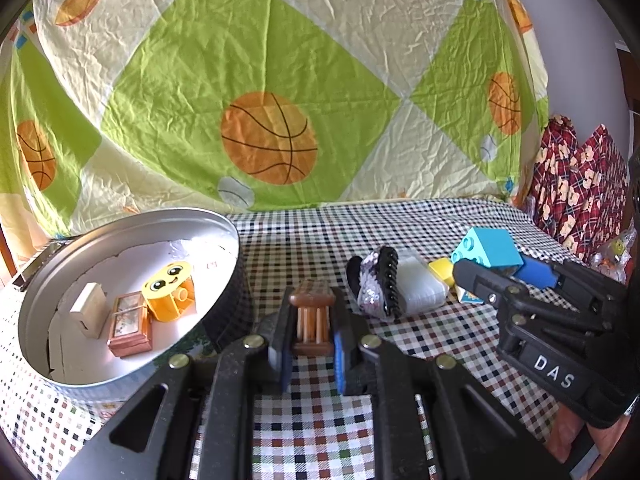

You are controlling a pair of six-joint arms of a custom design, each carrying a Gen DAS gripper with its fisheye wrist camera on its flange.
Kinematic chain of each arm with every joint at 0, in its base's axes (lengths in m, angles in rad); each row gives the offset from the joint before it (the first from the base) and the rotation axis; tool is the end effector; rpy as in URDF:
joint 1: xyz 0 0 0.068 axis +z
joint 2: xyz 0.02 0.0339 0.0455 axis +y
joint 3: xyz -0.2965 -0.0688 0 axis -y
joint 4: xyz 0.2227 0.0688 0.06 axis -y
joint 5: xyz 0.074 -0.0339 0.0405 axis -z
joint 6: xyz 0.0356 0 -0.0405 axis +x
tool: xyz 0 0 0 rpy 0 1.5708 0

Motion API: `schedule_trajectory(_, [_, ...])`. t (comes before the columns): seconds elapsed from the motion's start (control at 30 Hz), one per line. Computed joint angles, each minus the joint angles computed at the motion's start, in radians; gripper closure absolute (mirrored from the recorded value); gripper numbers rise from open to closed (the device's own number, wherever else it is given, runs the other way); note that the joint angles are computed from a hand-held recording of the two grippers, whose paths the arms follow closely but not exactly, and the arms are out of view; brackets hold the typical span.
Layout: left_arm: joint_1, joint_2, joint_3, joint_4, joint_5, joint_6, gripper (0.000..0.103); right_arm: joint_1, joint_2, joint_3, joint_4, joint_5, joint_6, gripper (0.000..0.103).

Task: Organize rigid objects
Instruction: 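Carry the brush and the blue block toward the silver tin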

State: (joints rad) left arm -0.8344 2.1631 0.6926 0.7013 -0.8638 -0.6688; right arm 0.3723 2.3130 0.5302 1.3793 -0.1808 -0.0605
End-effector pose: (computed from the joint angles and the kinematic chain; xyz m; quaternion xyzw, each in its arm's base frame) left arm 0.2466 -0.2317 0.0764 -0.0936 0.8468 0.0397 0.5220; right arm 0.3074 0.1269 0.0589 -0.2270 0.8010 0.1596 0.5305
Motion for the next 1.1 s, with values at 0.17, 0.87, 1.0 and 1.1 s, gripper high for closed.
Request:
schedule_trajectory(0.17, [-0.011, -0.003, -0.01, 0.013, -0.025, 0.001, 0.09, 0.006, 0.003, -0.011, 0.027, 0.002, 0.0, 0.056])
schedule_trajectory(0.87, [-0.031, -0.029, -0.062, 0.027, -0.081, -0.039, 0.09, 0.046, 0.012, -0.041, 0.091, 0.008, -0.015, 0.056])
schedule_trajectory(1.0, [-0.029, -0.036, -0.083, 0.035, -0.085, -0.055, 0.09, 0.061, 0.01, -0.038, 0.085, 0.013, -0.019, 0.056])
schedule_trajectory(1.1, [-0.032, -0.04, -0.098, 0.041, -0.096, -0.063, 0.09, 0.072, 0.01, -0.04, 0.087, 0.018, -0.019, 0.056])
